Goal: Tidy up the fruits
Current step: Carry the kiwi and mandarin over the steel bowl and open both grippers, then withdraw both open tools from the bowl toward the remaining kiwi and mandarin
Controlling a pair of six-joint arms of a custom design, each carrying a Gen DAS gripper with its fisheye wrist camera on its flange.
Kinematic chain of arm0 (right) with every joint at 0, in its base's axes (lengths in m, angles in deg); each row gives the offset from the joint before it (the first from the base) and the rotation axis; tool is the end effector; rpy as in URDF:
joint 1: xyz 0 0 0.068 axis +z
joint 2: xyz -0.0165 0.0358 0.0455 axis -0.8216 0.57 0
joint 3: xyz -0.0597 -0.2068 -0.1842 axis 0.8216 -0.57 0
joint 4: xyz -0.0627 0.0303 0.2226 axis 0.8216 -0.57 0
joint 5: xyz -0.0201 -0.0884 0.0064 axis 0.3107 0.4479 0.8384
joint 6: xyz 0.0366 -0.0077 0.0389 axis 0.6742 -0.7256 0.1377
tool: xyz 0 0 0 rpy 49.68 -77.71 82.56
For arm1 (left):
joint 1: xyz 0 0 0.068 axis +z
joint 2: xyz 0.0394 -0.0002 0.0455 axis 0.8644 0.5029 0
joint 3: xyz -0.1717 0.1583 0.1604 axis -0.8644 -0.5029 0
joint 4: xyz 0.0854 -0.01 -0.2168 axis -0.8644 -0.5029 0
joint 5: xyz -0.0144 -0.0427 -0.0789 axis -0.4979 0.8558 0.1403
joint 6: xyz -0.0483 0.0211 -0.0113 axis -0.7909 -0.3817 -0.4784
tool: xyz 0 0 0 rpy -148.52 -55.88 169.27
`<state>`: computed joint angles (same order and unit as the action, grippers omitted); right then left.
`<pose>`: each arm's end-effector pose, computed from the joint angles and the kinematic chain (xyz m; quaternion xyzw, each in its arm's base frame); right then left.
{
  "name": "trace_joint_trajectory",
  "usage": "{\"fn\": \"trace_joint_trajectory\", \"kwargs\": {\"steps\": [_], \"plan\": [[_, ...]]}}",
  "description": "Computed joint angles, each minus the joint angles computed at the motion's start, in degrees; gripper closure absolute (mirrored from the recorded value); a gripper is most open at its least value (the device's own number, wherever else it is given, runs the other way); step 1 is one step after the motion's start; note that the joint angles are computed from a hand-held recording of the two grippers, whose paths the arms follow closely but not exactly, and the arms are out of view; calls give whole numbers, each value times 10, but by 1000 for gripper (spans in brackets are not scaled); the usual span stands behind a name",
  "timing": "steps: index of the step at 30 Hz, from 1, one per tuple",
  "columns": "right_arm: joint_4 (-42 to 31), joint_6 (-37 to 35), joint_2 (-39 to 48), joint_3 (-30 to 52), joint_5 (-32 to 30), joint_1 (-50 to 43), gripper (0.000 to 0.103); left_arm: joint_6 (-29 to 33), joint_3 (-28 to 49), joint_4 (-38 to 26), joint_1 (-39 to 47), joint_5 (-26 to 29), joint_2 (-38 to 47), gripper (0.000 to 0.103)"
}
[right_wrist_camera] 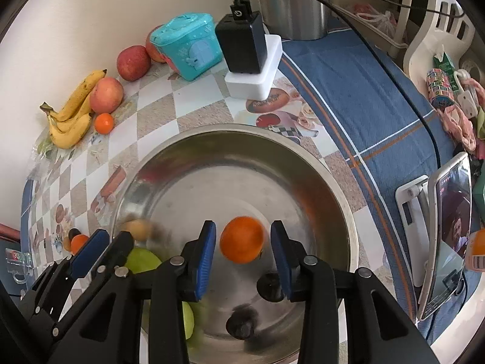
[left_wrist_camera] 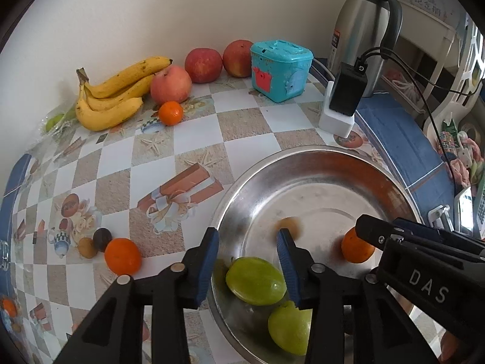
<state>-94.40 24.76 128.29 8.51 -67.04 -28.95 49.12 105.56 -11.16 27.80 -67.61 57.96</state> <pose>0.2198 0.1029 0.1858 0.1940 0.9584 0.0615 0.2003 0.2432 -0.1473 0.1835 0.1528 0.9559 -0.0411 0.2474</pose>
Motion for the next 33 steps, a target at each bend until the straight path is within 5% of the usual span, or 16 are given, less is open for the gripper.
{"fn": "trace_joint_trajectory", "kwargs": {"steps": [3, 7, 10, 19, 23, 29, 33], "plan": [[-11, -3, -2, 9, 9, 10, 57, -1, 2, -7, 6, 1, -4, 58], [-24, -1, -4, 21, 19, 22, 56, -12, 18, -40, 24, -8, -1, 38], [-29, 6, -8, 23, 26, 27, 45, -25, 30, -67, 49, -10, 4, 37], [-44, 17, 7, 46, 32, 49, 45, -44, 32, -98, 141, 21, -14, 28], [-55, 21, 16, 63, 43, 66, 43, -58, 32, -109, 186, 22, -21, 1], [-64, 24, 32, 87, 57, 94, 26, -75, 6, -107, 264, 36, -37, 0], [-75, 31, 47, 108, 69, 115, 25, -89, -13, -105, 308, 43, -36, 0]]}}
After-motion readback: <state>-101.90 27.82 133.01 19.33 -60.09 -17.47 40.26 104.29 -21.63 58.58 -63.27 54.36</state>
